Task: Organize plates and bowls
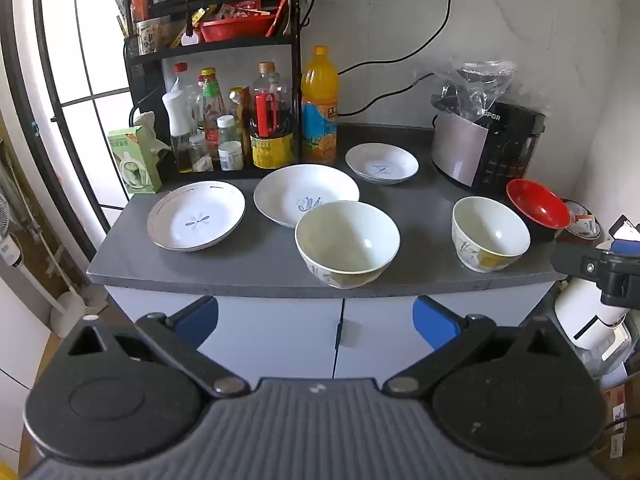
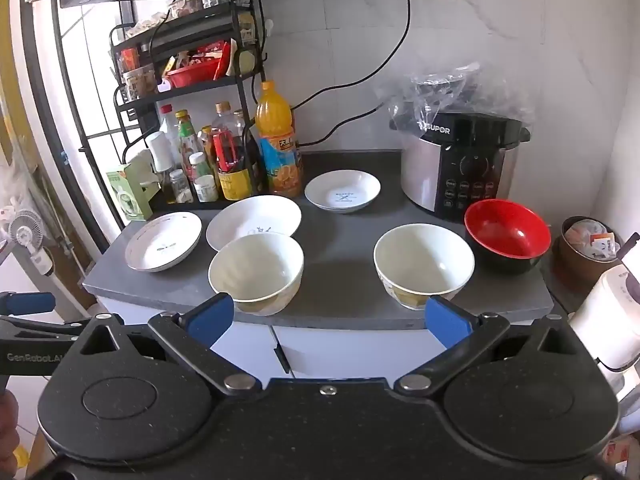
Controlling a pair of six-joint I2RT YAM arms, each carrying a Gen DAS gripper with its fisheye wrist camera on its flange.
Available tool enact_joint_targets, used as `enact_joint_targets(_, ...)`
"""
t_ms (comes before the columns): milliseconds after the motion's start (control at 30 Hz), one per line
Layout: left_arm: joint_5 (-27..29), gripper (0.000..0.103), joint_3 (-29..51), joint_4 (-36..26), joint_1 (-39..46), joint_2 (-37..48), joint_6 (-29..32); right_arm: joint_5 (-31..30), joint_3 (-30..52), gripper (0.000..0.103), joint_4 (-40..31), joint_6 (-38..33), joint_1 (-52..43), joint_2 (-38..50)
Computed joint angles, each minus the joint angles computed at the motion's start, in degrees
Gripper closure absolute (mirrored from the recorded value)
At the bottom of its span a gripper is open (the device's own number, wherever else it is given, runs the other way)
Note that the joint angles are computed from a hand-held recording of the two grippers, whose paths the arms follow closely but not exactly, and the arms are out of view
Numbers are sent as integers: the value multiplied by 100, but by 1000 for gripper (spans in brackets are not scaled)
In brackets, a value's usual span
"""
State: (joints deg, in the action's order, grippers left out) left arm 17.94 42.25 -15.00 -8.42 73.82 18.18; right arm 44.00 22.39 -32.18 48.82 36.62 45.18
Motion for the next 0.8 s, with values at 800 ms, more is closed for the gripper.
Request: enact_joint_targets(800, 41, 0, 77, 127, -153, -2, -94, 252, 141, 0, -88, 147, 245, 211)
